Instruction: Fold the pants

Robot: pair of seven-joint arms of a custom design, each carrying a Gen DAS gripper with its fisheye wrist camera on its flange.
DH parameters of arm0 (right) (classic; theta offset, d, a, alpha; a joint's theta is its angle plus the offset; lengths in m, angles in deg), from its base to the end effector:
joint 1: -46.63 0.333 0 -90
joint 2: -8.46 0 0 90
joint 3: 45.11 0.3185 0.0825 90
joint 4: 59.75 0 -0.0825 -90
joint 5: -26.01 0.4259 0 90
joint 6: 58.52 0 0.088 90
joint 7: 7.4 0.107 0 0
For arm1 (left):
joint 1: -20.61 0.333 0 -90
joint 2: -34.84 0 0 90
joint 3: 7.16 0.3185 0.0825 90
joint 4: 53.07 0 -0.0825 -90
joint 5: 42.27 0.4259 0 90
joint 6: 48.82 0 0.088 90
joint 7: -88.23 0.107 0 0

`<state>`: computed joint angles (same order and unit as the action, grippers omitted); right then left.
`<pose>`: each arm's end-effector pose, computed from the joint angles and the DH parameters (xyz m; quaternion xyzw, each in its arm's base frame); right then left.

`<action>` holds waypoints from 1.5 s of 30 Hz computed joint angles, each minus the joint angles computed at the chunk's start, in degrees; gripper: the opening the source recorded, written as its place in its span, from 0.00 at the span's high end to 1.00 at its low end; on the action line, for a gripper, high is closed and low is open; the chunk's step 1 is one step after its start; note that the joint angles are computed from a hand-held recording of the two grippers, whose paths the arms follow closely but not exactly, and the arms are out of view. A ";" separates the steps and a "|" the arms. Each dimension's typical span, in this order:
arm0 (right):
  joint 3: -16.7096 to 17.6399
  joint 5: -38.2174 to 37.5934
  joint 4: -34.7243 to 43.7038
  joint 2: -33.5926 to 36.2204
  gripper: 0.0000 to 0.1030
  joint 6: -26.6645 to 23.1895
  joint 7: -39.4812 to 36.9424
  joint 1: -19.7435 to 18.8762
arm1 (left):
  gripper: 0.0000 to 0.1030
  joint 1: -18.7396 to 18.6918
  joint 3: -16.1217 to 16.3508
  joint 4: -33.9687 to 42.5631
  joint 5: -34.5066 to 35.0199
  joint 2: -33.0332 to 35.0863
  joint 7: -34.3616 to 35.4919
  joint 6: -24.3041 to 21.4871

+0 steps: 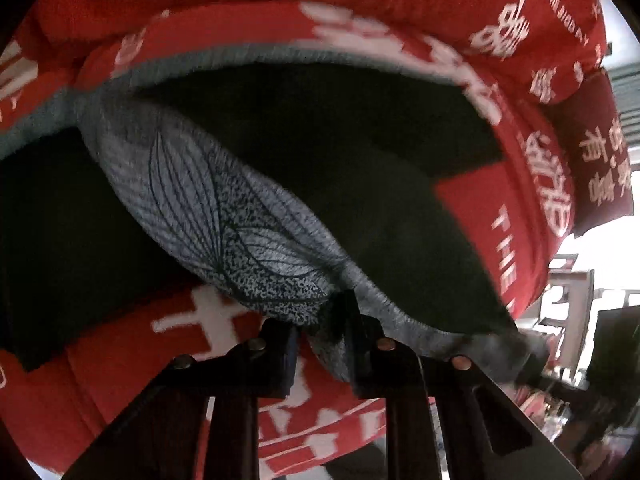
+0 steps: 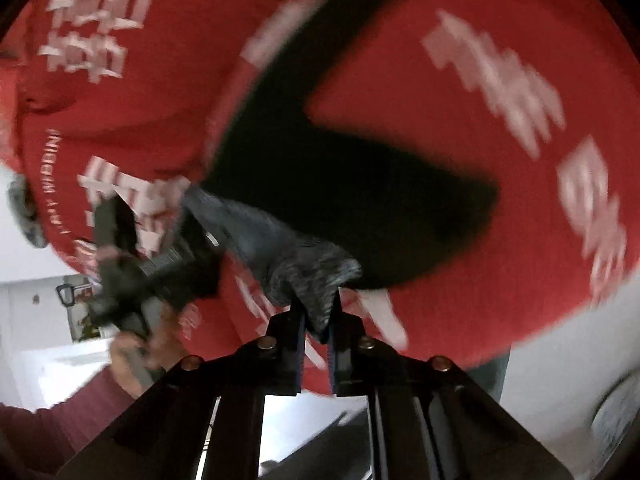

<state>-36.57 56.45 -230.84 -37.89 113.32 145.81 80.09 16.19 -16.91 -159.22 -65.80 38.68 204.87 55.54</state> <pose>0.2928 0.2054 0.4225 -0.3169 0.8579 0.1322 0.3824 0.5852 -0.1796 0.4694 0.4611 -0.8631 0.1262 0.1628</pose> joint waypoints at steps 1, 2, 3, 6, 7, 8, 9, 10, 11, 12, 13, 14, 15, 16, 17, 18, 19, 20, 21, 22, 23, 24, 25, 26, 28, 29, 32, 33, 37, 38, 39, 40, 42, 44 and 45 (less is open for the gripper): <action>-2.35 -1.95 0.80 -1.29 0.91 -1.55 -3.41 -1.88 | 0.80 -0.29 -0.28 1.47 -0.56 0.56 -0.72 0.43; -5.37 -3.35 1.76 -1.75 0.91 -2.69 -7.53 -3.09 | 0.80 -0.56 -0.56 2.72 -0.93 1.22 -1.28 1.06; -7.81 -3.92 2.92 -1.26 0.91 -3.23 -11.15 -3.73 | 0.80 -0.89 -0.90 4.24 -1.16 2.16 -1.97 1.65; -16.99 -5.66 8.85 3.87 0.91 -5.66 -24.61 -4.91 | 0.80 -2.18 -2.22 10.20 -0.92 6.54 -4.84 4.57; -20.28 -5.44 10.97 6.20 0.91 -5.98 -28.93 -4.26 | 0.79 -2.63 -2.63 12.18 -0.09 8.13 -5.94 5.75; -24.07 -4.56 13.10 8.42 0.91 -6.17 -33.35 -2.92 | 0.78 -3.47 -3.10 14.52 1.53 10.13 -7.58 7.75; -28.15 -3.20 15.73 11.04 0.91 -6.69 -37.76 -1.00 | 0.77 -4.13 -3.44 16.61 3.35 11.89 -9.13 8.59; -30.62 -2.17 18.04 13.55 0.91 -7.42 -40.71 -0.03 | 0.77 -4.76 -3.68 19.06 5.38 13.87 -10.78 8.46; -33.37 -1.10 20.86 16.73 0.91 -8.95 -43.77 0.87 | 0.77 -5.33 -3.90 21.93 7.32 16.09 -12.42 7.42; -35.74 1.00 22.74 18.96 0.91 -10.02 -46.60 2.34 | 0.77 -5.35 -4.18 23.60 8.17 17.34 -13.23 6.42; -38.15 3.70 24.50 21.09 0.89 -11.21 -49.46 3.98 | 0.77 -5.21 -4.48 25.25 8.57 18.49 -13.81 5.35; -40.59 6.79 26.33 23.27 0.88 -12.86 -52.31 5.48 | 0.77 -4.98 -4.82 25.63 8.68 18.70 -13.95 4.97; -41.13 8.14 27.09 24.81 0.87 -13.77 -53.48 5.27 | 0.77 -4.71 -5.09 26.07 8.81 18.78 -13.80 4.27; -40.63 7.99 27.94 26.23 0.85 -14.70 -53.54 4.17 | 0.77 -4.49 -5.26 26.41 9.05 18.68 -13.50 3.59; -39.84 6.62 29.19 27.95 0.83 -16.15 -52.87 2.41 | 0.77 -4.33 -5.35 26.49 9.47 18.23 -13.12 2.92; -39.51 7.08 29.51 28.49 0.82 -16.56 -53.47 1.64 | 0.77 -4.14 -5.44 26.68 9.51 18.07 -12.74 2.31; -39.29 7.95 29.34 28.57 0.82 -16.79 -54.24 0.96 | 0.77 -4.08 -5.52 27.26 9.52 18.20 -12.67 1.52; -38.77 8.20 29.02 28.50 0.82 -17.04 -54.32 -0.13 | 0.73 -3.99 -5.56 28.31 9.47 18.69 -12.61 0.38; -37.93 8.20 28.70 28.34 0.82 -16.98 -54.16 -1.22 | 0.68 -4.06 -5.57 29.31 9.71 19.21 -12.55 -0.38; -37.05 8.22 28.29 28.04 0.81 -16.80 -54.08 -2.29 | 0.53 -4.36 -5.41 28.97 10.64 18.90 -12.47 0.76; -35.75 7.74 27.45 27.32 0.79 -16.41 -53.22 -3.73 | 0.39 -5.15 -4.96 27.36 12.82 17.85 -12.81 4.30; -34.64 7.99 26.40 26.45 0.71 -16.03 -52.85 -4.78 | 0.39 -5.48 -4.90 26.53 13.67 17.47 -13.00 6.54; -33.22 7.59 25.21 25.32 0.65 -16.10 -51.79 -6.26 | 0.39 -5.51 -5.03 26.90 13.69 17.92 -13.01 6.88; -31.09 6.81 23.07 23.30 0.64 -15.79 -49.56 -8.28 | 0.39 -5.71 -5.03 27.99 13.96 18.88 -13.80 6.19; -29.23 9.53 19.68 19.86 0.64 -15.36 -49.07 -9.60 | 0.39 -5.88 -5.02 28.85 14.32 19.93 -15.21 5.72; -28.37 11.90 17.37 17.64 0.64 -14.68 -48.89 -9.78 | 0.39 -6.01 -4.88 28.66 14.92 20.00 -15.82 6.10; -25.92 18.80 12.84 13.58 0.64 -11.67 -49.32 -9.66 | 0.39 -5.57 -4.74 28.14 15.05 19.77 -17.40 6.86; -26.30 22.17 12.38 13.63 0.64 -10.76 -50.94 -8.44 | 0.39 -5.46 -4.60 27.97 15.48 19.52 -17.70 6.88; -28.57 34.58 15.34 18.77 0.64 -6.02 -60.74 -4.18 | 0.39 -5.45 -3.97 26.53 18.12 18.18 -18.74 7.93; -29.06 37.41 16.87 20.70 0.69 -5.37 -63.23 -3.34 | 0.39 -5.31 -3.83 25.99 18.55 17.61 -18.98 8.12; -28.04 36.86 17.60 21.81 1.00 -5.73 -62.43 -4.45 | 0.39 -5.16 -3.68 25.58 18.96 17.10 -19.20 8.20; -26.13 34.40 17.73 22.38 1.00 -6.38 -59.64 -6.57 | 0.39 -5.06 -3.51 25.19 19.48 16.64 -19.40 8.24; -19.56 27.07 15.60 20.46 1.00 -5.75 -50.90 -13.15 | 0.30 -4.78 -2.98 23.25 20.99 15.20 -19.71 9.08; -15.20 22.71 11.99 16.57 1.00 -7.88 -44.62 -18.54 | 0.25 -4.70 -2.27 20.57 23.33 13.90 -20.61 10.10; -15.72 23.33 10.83 15.14 1.00 -8.90 -44.53 -18.46 | 0.25 -4.82 -1.85 19.50 25.12 13.62 -21.21 9.57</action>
<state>-52.29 79.78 -220.01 -22.75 104.42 101.28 61.63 11.37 -18.76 -139.72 -40.68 52.30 183.65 65.11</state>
